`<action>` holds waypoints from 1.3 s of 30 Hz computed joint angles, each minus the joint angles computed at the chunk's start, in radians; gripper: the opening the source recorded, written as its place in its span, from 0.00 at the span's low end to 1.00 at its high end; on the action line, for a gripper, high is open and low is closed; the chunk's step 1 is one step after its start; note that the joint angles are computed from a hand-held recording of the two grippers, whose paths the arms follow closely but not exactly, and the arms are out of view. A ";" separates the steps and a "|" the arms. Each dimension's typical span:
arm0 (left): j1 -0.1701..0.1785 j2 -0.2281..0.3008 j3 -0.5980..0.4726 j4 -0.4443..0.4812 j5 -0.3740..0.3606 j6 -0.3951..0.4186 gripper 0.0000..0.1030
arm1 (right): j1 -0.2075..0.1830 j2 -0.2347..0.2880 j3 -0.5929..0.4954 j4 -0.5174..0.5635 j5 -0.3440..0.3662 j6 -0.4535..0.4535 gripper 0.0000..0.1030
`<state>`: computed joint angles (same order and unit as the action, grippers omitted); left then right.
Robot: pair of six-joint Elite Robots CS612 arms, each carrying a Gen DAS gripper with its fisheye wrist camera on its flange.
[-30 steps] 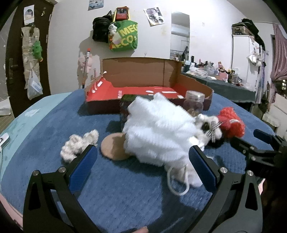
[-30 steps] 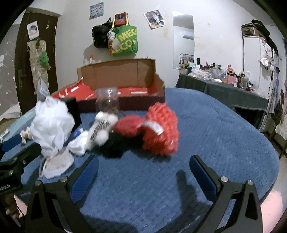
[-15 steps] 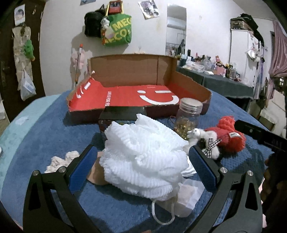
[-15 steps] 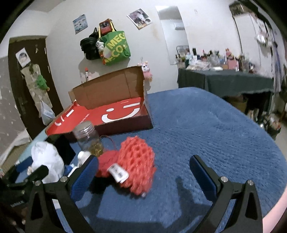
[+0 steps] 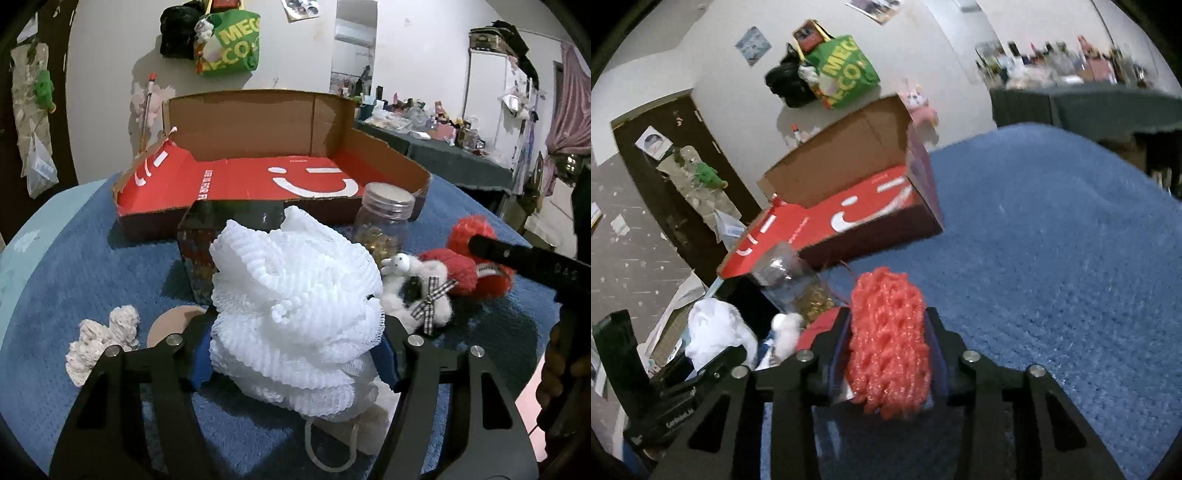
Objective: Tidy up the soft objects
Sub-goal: 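Grasp the white mesh puff with the left gripper while the right grasps the red mesh puff, then carry the white puff with the left gripper while the right carries the red puff into the box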
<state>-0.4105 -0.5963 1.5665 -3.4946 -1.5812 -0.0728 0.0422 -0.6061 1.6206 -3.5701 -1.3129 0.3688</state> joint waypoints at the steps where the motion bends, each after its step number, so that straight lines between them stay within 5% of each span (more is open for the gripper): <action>1: 0.001 -0.002 0.002 -0.003 -0.004 0.002 0.63 | 0.005 -0.005 0.007 -0.019 -0.017 -0.011 0.39; 9: 0.009 -0.020 0.020 -0.051 -0.033 0.020 0.62 | 0.065 -0.039 0.034 -0.140 -0.179 -0.151 0.38; 20: 0.022 -0.038 0.031 -0.089 -0.044 0.046 0.62 | 0.109 -0.035 -0.007 -0.132 -0.159 -0.214 0.38; 39: 0.031 -0.048 -0.012 -0.067 -0.041 0.074 0.62 | 0.110 -0.027 -0.060 -0.096 -0.134 -0.246 0.38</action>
<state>-0.3797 -0.6445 1.5549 -3.5620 -1.6226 0.0009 0.1521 -0.6331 1.5602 -3.6660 -1.4468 0.1232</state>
